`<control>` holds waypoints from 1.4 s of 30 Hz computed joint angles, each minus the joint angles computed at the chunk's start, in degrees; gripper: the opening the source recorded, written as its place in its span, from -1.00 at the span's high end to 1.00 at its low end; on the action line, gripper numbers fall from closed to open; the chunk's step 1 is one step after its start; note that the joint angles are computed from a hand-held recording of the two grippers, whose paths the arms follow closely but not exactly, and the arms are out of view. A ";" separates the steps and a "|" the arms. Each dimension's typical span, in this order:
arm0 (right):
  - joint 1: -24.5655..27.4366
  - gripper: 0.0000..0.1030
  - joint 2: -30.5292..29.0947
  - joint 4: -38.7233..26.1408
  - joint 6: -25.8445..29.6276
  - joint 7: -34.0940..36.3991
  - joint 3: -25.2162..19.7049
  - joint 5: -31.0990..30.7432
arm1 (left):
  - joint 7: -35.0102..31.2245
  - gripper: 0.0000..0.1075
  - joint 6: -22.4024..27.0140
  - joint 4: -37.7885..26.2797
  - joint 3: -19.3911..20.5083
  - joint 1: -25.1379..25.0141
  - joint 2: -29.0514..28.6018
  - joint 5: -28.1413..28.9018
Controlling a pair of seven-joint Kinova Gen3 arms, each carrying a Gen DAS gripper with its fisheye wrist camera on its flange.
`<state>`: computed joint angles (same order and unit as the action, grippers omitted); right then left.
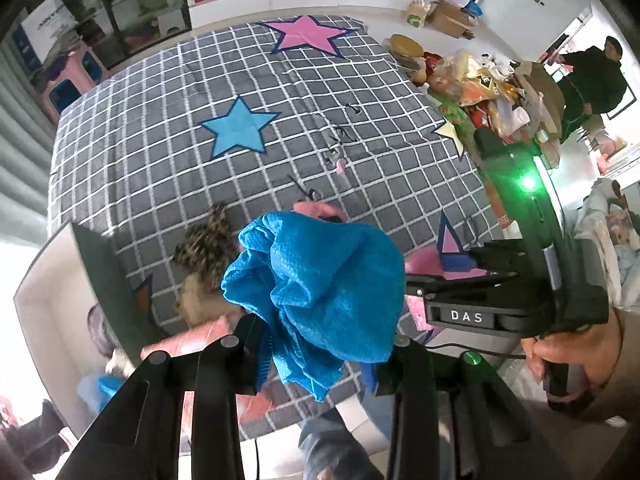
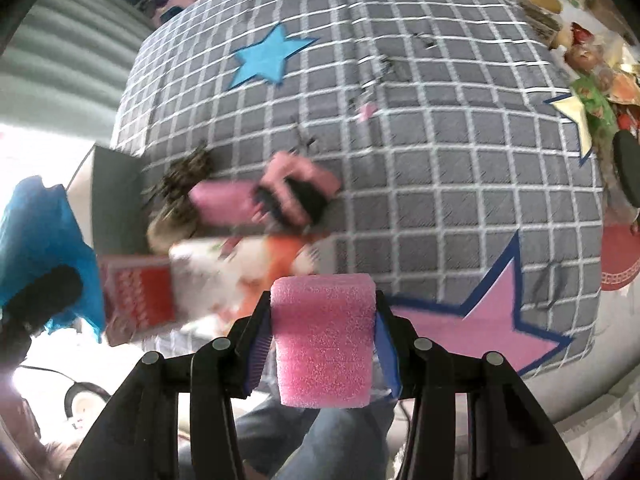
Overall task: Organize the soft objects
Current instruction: 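Carry the blue cloth and pink sponge in both tools over the white box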
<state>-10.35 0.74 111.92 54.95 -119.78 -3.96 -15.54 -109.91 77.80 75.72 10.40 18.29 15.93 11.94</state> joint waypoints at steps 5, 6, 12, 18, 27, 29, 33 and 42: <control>-3.53 0.07 0.00 -2.21 1.50 1.34 -2.71 -2.10 | -1.54 0.29 -0.53 5.59 -1.95 -4.58 -5.01 3.00; -4.13 0.07 0.54 -3.01 1.67 2.14 -3.01 -2.54 | -1.63 0.29 -0.63 6.77 -2.58 -5.67 -6.07 3.32; -8.96 0.07 3.67 -10.00 4.12 4.73 -5.51 -2.29 | -1.46 0.29 -2.94 11.74 -5.38 -10.39 -11.01 2.90; -13.35 0.07 7.57 -19.16 6.86 5.51 -6.80 1.40 | -0.63 0.29 -5.47 15.09 -8.26 -15.30 -14.07 3.27; -19.15 0.07 14.69 -33.04 11.13 7.17 -7.35 6.55 | 0.92 0.29 -9.18 18.11 -11.35 -21.05 -16.36 3.27; -20.37 0.07 16.44 -36.09 12.32 7.80 -7.41 7.50 | 1.22 0.29 -10.36 18.83 -11.70 -21.85 -16.89 2.73; -22.06 0.07 18.99 -40.59 14.38 9.03 -7.23 8.45 | 0.77 0.29 -10.78 19.63 -12.83 -23.79 -17.13 3.66; -24.70 0.07 23.87 -49.39 18.17 10.48 -6.47 9.17 | 1.98 0.29 -12.43 20.84 -13.36 -25.64 -17.33 3.48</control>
